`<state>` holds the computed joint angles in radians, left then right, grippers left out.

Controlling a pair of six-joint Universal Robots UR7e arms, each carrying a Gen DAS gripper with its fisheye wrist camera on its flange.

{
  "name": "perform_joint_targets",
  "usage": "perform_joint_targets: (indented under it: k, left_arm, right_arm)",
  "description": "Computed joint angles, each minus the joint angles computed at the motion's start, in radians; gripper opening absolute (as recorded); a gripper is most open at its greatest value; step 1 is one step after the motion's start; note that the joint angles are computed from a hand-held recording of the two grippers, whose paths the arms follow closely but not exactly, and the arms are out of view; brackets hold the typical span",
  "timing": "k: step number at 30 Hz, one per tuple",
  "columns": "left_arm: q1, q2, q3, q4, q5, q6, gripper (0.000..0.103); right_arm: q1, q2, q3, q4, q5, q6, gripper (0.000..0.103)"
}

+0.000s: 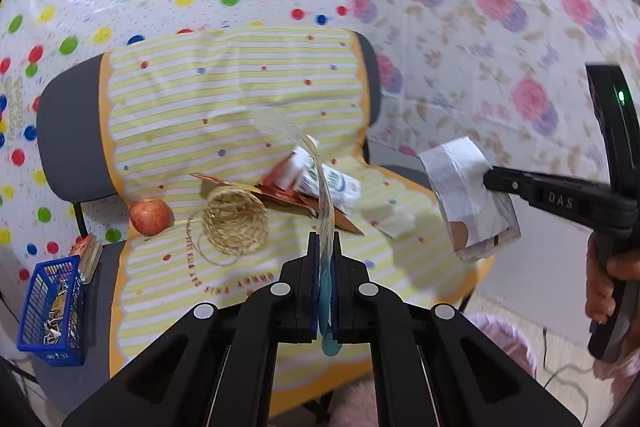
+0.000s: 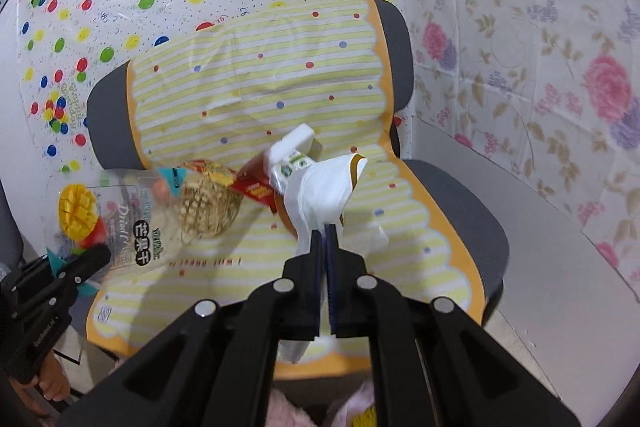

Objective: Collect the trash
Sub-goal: 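Carry both items to the pink bin and open both tools over it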

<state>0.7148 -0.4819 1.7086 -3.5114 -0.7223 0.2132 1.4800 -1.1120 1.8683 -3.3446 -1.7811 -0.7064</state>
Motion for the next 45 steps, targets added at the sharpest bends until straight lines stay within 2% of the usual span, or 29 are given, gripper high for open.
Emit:
perform_joint_targets:
  k: [5, 16, 23, 31, 45]
  left_arm:
    - [-0.024, 0.009, 0.048, 0.004, -0.036, -0.02, 0.005]
    - [-0.059, 0.064, 0.08, 0.006, -0.235, -0.056, 0.005]
    - [-0.069, 0.115, 0.041, 0.1, -0.313, -0.059, 0.005]
    - [-0.053, 0.183, -0.028, 0.169, -0.36, -0.06, 0.005]
    - [0.006, 0.238, -0.168, 0.374, -0.407, -0.096, 0.005]
  right_arm:
    - [-0.017, -0.058, 0.117, -0.091, -0.015, -0.019, 0.003]
    - [-0.094, -0.151, 0.299, -0.277, -0.088, -0.047, 0.003]
    - [-0.162, -0.214, 0.389, -0.361, -0.1, -0.061, 0.003]
    - [-0.249, -0.259, 0.432, -0.332, -0.084, -0.041, 0.003]
    - [-0.33, -0.215, 0.34, -0.151, -0.049, 0.001, 0.004]
